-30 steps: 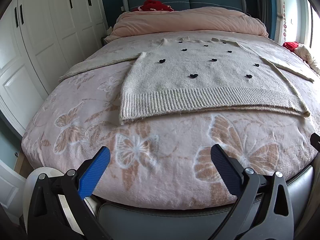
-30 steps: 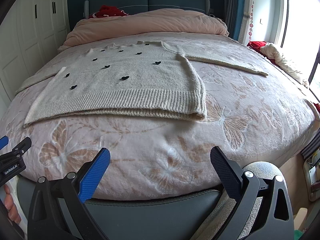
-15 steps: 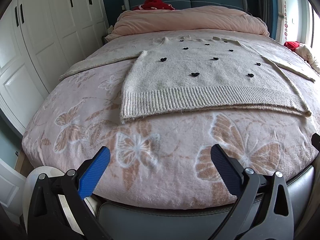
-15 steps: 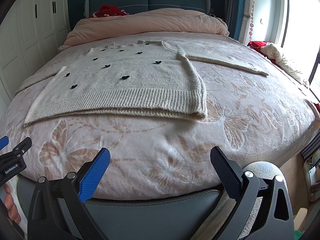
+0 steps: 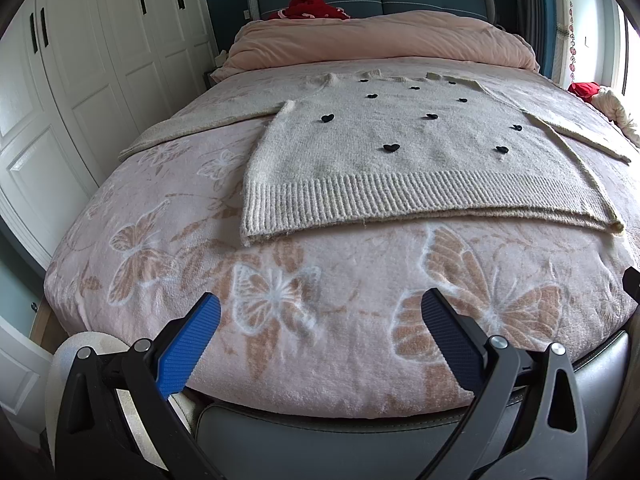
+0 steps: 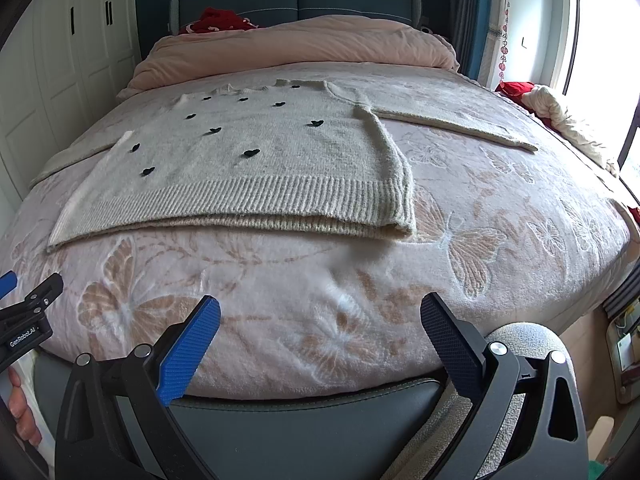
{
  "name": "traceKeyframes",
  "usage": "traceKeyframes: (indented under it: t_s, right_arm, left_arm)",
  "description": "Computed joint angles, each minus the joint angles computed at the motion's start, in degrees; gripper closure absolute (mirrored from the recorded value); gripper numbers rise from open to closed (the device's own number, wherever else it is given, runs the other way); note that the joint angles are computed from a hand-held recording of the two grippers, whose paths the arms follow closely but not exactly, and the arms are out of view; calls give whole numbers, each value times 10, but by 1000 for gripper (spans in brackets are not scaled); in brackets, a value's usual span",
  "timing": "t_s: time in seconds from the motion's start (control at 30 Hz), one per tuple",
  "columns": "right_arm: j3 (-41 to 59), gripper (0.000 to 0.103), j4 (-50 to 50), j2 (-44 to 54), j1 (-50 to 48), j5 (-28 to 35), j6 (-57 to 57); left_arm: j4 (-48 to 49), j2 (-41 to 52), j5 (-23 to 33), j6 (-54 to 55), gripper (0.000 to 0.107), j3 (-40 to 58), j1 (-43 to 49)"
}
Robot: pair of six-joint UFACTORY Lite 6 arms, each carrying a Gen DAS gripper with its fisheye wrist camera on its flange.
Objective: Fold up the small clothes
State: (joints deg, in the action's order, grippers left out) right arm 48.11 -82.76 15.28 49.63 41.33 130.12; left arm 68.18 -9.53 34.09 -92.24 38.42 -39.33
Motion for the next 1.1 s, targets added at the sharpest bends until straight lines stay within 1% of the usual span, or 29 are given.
traceKeyframes:
  t_s: [0.37, 0.5, 0.57, 0.63, 0.7, 0.8, 0.87, 0.93, 1.0, 1.03, 1.07, 1.1]
  right_arm:
    - [1, 5, 1, 1, 1, 0, 0]
    - [3, 5, 2, 3, 0, -3, -2]
    - [0, 5, -5, 0, -6, -12, 3]
    - [-9, 5, -21, -11, -21, -31, 17]
    - [-28, 5, -52, -35, -53, -56, 44]
    - [-48, 5, -113, -74, -145, -98, 63]
    - [-36, 5, -143, -76, -228, -129, 45]
    - [7, 5, -171, -56, -341, -182, 16]
    - [84, 5, -193, -7, -453, -235, -10]
    - [134, 5, -171, 27, -498, -257, -50]
    - [194, 5, -129, 69, -540, -272, -103]
    - [254, 5, -110, 111, -589, -308, -150]
  left_arm:
    - [11, -2, -2, -11, 9, -4, 0]
    - [-2, -2, -7, -1, 9, -1, 4]
    - [0, -15, -27, -6, 9, -9, 15]
    - [-21, -25, -46, 13, 9, -11, 33]
    - [-64, -39, -74, 52, 9, -9, 62]
    - [-165, -30, -118, 153, 9, 19, 117]
    - [-203, -4, -121, 192, 9, 54, 139]
    - [-225, 31, -115, 219, 9, 97, 154]
    - [-225, 69, -102, 229, 9, 142, 159]
    - [-211, 93, -93, 222, 9, 171, 157]
    - [-191, 109, -91, 209, 9, 191, 157]
    - [-188, 131, -87, 214, 9, 217, 156]
